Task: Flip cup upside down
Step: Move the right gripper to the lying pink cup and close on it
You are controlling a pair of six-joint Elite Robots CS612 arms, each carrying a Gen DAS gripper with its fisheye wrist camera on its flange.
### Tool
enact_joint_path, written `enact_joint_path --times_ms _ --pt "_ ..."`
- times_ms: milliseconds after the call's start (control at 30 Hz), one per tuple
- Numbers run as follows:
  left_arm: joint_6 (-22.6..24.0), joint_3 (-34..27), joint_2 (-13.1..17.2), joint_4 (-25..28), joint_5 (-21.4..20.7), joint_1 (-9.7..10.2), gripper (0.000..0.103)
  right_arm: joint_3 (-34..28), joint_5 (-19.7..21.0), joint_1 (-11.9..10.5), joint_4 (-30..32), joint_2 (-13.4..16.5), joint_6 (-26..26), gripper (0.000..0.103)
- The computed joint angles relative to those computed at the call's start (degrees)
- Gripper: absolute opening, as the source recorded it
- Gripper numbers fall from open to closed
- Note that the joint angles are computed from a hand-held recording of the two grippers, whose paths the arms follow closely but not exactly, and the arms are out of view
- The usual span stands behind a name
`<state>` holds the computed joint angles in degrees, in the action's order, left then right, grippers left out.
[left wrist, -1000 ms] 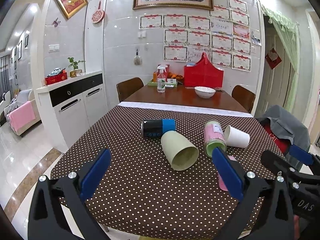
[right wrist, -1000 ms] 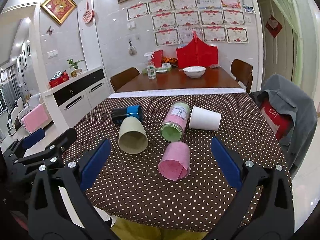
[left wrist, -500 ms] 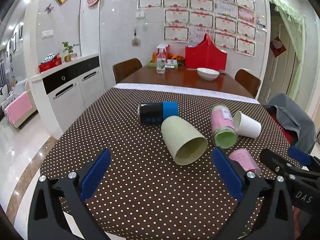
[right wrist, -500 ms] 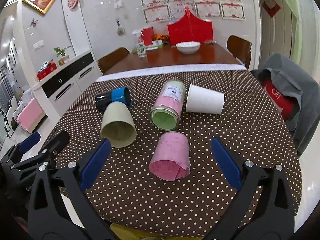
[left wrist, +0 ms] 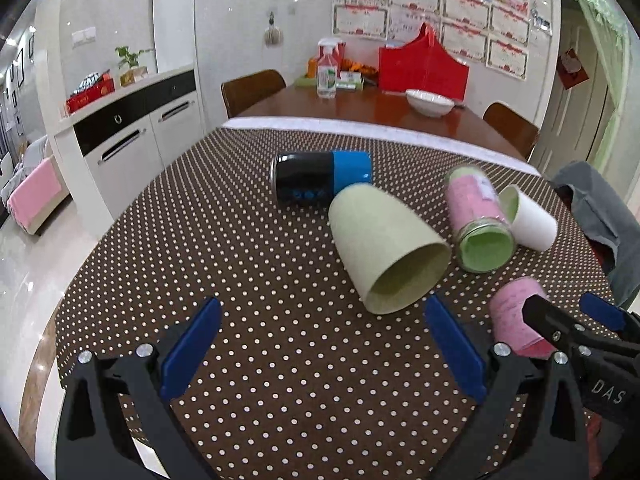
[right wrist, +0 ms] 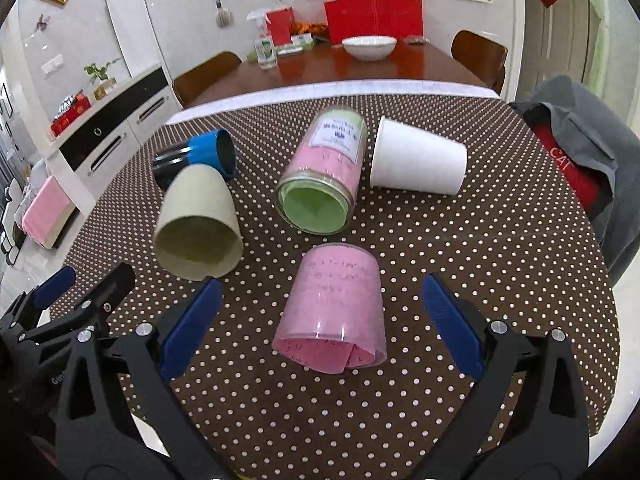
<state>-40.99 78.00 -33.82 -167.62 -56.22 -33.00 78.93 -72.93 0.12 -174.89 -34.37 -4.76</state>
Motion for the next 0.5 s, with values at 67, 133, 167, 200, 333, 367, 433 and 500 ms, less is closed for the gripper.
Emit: enact_joint_path --times_ms 67,133,167,200,333,367,433,500 --pt "-0.6 -0.8 0.4 1.7 -0.8 0.33 0.099 -1.0 -0.8 0.2 1.6 0.6 -0.4 0.098" --pt "-1.0 -1.4 0.8 3.1 -1.9 0.69 0.099 -2.0 -1.8 0.4 3.5 1.0 -0.5 0.098" --pt "-1.0 -1.6 0.9 3.5 -2.4 0.82 0.099 -2.5 -2.5 0.5 4.6 1.3 -0.4 0.098" --pt "-0.9 -1.8 1.1 3.7 -3.1 0.94 0.099 -3.0 -3.4 0.6 5.4 1.5 -0.3 0.098" --pt "0.2 -2.6 1.7 3.6 -5.1 1.2 0.099 -5.1 -5.5 1.0 9.8 2.6 -0.4 0.098" --pt "0.4 -2.8 1.8 3.8 -5.1 1.19 0.099 -5.5 -5.5 1.1 10.8 2.7 -0.5 0.097" --pt "0.6 -3.2 2.0 4.1 -5.7 1.26 0.099 -5.8 -6.4 1.3 11.3 2.9 -0.7 0.095" --pt "0.6 -3.8 2.4 4.7 -6.0 1.41 0.099 -6.2 -7.2 1.5 12.6 3.1 -1.4 0.077"
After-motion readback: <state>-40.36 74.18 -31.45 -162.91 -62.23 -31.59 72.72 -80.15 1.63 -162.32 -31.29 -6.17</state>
